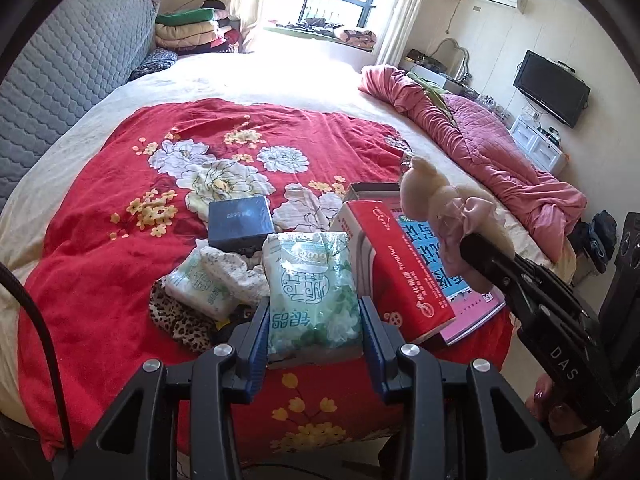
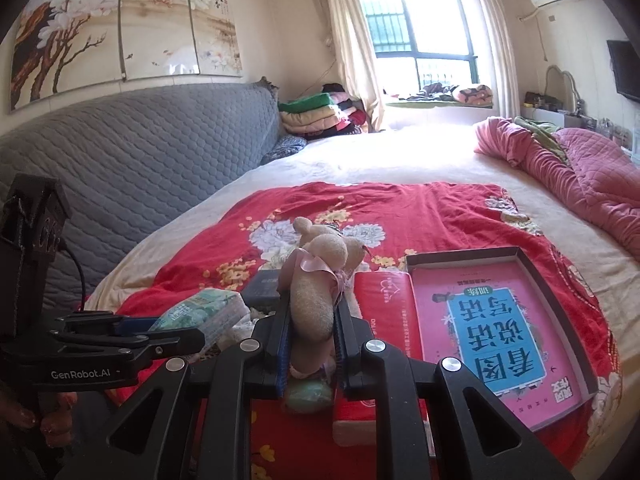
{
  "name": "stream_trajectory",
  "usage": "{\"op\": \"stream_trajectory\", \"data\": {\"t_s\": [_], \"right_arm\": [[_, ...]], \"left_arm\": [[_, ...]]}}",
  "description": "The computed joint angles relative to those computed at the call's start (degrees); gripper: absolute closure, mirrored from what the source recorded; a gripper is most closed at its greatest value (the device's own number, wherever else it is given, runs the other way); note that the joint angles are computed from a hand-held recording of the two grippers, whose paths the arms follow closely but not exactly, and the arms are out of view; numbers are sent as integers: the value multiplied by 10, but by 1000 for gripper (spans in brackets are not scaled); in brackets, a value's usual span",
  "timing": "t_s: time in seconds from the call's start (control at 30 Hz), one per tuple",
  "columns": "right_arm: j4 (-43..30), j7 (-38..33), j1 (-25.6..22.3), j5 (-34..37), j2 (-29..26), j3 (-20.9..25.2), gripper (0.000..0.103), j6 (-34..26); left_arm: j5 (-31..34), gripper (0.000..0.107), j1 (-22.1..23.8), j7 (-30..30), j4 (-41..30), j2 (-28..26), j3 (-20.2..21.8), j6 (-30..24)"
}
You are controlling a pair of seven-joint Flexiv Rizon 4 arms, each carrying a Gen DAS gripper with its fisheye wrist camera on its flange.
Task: Organize soft objects
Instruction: 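Carry the wipes pack with the left tool while the right tool carries the bear over the pink tray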
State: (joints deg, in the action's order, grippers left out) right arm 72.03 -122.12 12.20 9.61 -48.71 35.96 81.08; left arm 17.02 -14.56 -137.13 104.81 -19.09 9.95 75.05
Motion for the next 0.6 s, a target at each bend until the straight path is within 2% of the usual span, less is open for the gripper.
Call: {"op": "stream_trajectory", "data": {"t_s": [0.3,0.5,0.6], "right_arm": [[6,1,-31,9,1,21,84,33],[11,34,-41,-8,2,12,84,61],[21,63,-31,-27,7,-22,84,88]], "left_arm": [[7,65,-19,24,-93,-37,-12,-40],[-3,65,-27,54,-155,-72,-20,-61],[-16,65,-28,71,-179,-91,-24,-71]]}}
